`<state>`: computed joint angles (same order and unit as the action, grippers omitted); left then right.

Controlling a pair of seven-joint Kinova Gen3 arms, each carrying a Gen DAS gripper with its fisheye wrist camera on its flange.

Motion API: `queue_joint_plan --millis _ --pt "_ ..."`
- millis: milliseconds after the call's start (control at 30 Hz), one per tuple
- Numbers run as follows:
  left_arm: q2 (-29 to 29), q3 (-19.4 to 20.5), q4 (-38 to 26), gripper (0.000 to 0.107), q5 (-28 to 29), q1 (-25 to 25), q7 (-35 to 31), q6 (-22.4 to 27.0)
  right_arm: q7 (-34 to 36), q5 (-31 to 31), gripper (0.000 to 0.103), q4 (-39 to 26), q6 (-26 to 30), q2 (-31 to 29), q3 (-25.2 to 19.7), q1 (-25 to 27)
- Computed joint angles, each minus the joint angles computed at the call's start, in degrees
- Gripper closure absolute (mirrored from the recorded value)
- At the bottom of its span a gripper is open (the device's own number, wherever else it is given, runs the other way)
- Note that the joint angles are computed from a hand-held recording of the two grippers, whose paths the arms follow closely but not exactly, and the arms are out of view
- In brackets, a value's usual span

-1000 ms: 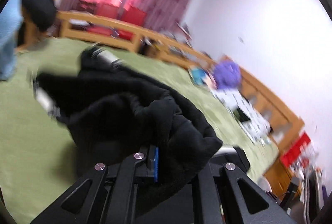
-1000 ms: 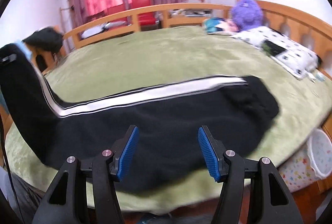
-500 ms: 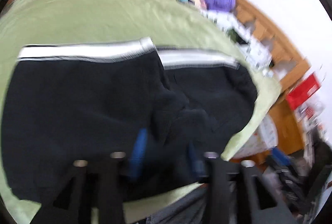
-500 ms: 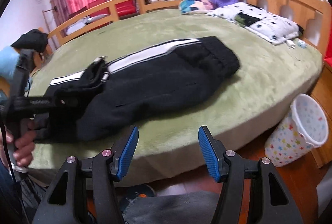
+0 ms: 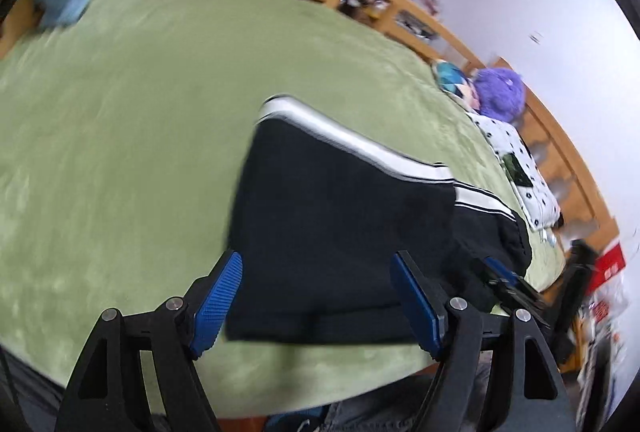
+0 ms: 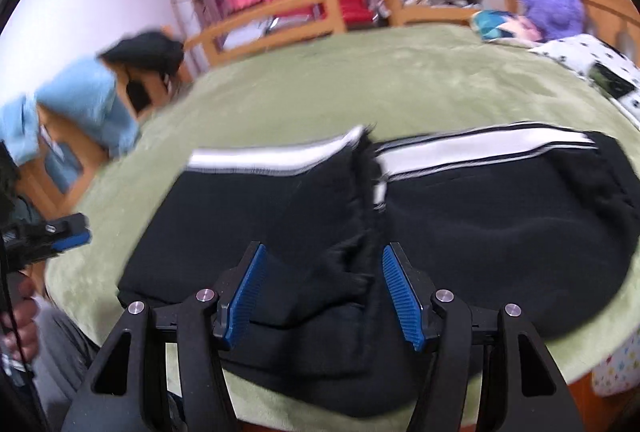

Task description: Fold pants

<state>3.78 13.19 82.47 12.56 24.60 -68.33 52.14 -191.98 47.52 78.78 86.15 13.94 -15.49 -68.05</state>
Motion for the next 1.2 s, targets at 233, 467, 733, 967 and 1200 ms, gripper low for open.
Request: queue_joint_plan --millis 233,467,733,967,1200 --pt "-2.82 -1.83 6.93 0.033 6.02 -3.27 -6.13 -3.37 -6.00 3.23 0.082 3.96 -1.52 -4.03 0.72 -3.47" --pt "-1.36 -2.88 8.45 0.033 13.88 -6.34 -15.45 -2.58 -5.98 -3.32 0.075 1.49 -0.15 -0.37 -5.76 2.96" --pt "3.63 -1.68 5.37 0.032 14.22 -6.35 -17.27 -1.22 2.18 -1.09 0.040 -3.04 3.92 0.12 0.00 -1.63" --pt "9.76 -0.83 -0.62 0.032 4.19 -1.51 -11.67 2.49 12.00 -0.49 0.044 -3.09 -3.30 0.62 1.85 9.41" --pt "10.46 -0.38 -0.25 0.032 5.23 -2.04 -13.44 3.07 19.44 -12.82 0.070 0.15 -12.35 1.50 4.10 19.27"
